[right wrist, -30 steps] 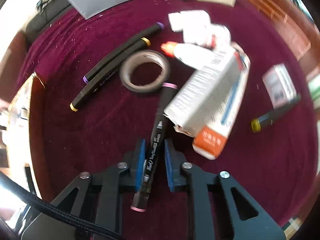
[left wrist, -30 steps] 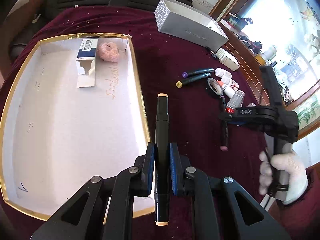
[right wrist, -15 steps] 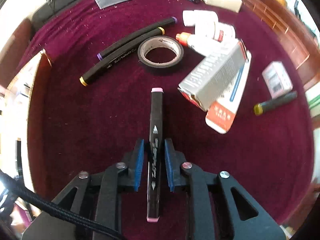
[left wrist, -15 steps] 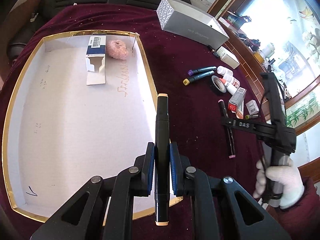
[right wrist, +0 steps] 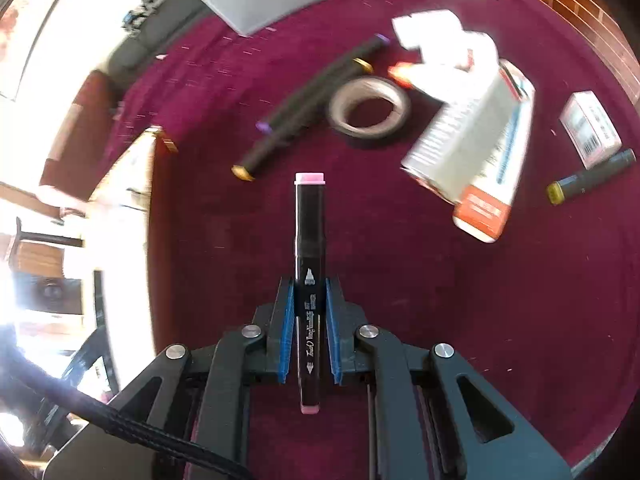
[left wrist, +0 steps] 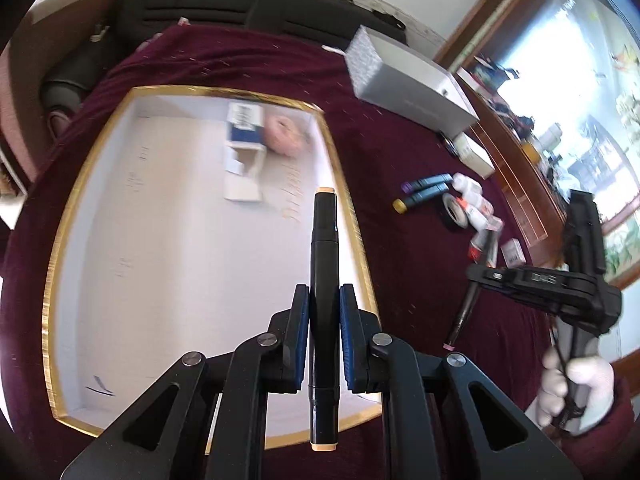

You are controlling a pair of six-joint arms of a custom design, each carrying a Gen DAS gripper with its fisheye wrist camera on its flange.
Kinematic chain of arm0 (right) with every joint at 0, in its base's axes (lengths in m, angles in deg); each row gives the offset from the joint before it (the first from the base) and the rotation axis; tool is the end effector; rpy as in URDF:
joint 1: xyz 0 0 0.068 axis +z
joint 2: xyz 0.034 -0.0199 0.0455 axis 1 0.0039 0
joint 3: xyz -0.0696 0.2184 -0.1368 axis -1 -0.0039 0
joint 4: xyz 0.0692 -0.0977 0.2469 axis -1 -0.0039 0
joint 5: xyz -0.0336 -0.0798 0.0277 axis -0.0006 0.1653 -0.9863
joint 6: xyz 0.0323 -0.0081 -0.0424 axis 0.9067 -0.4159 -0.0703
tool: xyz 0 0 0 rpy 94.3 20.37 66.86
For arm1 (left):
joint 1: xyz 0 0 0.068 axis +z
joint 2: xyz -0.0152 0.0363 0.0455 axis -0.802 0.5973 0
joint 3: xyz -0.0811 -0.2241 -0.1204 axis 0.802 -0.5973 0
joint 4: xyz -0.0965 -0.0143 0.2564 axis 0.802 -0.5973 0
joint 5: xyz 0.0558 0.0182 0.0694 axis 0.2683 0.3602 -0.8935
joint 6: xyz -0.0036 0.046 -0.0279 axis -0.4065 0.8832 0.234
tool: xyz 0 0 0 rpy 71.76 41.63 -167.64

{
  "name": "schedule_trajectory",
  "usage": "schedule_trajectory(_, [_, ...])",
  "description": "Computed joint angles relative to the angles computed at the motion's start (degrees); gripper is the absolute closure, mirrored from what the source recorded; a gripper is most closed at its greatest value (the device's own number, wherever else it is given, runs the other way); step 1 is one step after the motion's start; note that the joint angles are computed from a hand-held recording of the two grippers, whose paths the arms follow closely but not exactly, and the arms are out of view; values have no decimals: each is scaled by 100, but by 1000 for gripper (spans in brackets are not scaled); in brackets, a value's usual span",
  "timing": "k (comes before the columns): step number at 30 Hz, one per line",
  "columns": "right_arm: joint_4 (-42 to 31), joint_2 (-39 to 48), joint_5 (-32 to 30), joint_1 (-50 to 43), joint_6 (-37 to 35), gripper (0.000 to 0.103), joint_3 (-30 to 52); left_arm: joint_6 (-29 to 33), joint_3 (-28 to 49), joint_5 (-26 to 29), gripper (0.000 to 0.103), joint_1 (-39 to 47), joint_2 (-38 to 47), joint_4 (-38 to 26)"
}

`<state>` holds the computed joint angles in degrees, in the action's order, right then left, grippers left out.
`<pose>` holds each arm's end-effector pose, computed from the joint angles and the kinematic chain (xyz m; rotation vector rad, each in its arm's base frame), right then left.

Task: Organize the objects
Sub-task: 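Carry both black markers to the tray and release them side by side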

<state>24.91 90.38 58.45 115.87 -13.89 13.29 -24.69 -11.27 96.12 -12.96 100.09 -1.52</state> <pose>0.1770 0.0913 0.1964 0.4641 2.7211 0.5383 0.1757 0.1209 0.2282 0.1436 2.5836 -0.5854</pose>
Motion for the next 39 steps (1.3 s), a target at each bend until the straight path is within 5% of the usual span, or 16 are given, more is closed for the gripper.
schedule_trajectory(10, [3, 886, 656, 1255, -245, 90, 1461, -507, 947, -27, 91, 540, 1112, 861])
schedule_trajectory(26, [-116, 3549, 838, 1623, -1379, 89, 4143, -1716, 1656, -565, 91, -187, 2639, 2352])
schedule_trajectory(39, [-334, 6337, -450, 1602, -1383, 89, 6657, -2125, 2152, -901, 91, -436, 3525, 2709])
